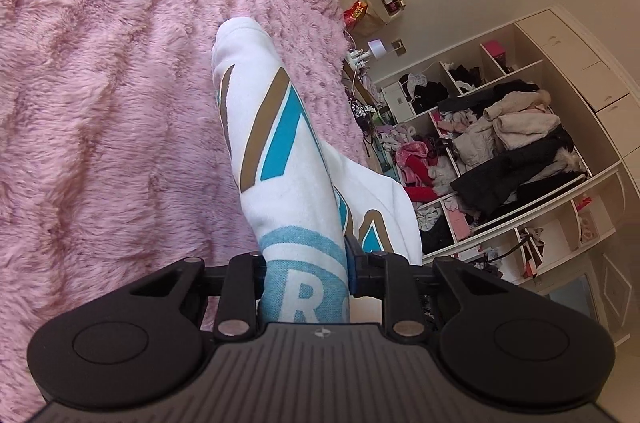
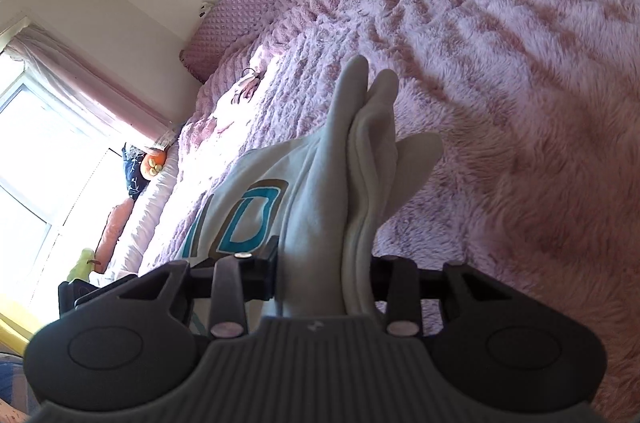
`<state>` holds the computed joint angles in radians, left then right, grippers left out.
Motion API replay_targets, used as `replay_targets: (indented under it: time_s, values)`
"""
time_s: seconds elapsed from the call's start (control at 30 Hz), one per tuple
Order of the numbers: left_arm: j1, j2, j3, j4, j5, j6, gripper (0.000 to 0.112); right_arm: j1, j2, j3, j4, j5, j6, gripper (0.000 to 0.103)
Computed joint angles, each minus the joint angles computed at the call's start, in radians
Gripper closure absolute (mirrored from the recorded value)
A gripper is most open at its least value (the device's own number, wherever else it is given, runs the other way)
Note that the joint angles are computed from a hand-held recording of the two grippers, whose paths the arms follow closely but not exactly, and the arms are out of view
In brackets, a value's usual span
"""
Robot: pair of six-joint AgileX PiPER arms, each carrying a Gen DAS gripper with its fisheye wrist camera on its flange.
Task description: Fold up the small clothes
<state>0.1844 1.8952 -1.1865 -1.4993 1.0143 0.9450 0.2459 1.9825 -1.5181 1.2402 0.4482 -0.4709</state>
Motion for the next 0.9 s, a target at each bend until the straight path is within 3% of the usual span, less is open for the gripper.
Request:
replay_targets:
  time_s: [0.27,0.4,0.67,0.9]
  values:
    - [0.239,-0.157,0.1,0.109,0.11,0.009,0.085,0.189,0.001,-0.072,-0.066,-0.075,0.102,0.071]
    - [0.35,-0.17,0.1,0.146,0.169,0.022,0.085,0.27,0.045,-0.133,-0.078,-0.105,0.132,0.071]
    - [0.464,-0.042,0.129,0.158,0.187,0.144,0.085,0.366,0.18,-0.271,-0.342,-0.113,0.4,0.071]
    - [0.473,0.128,0.125,0.173,0.112,0.228,0.083,0.386,0.319,-0.357,-0.568,-0.08,0.628,0.071]
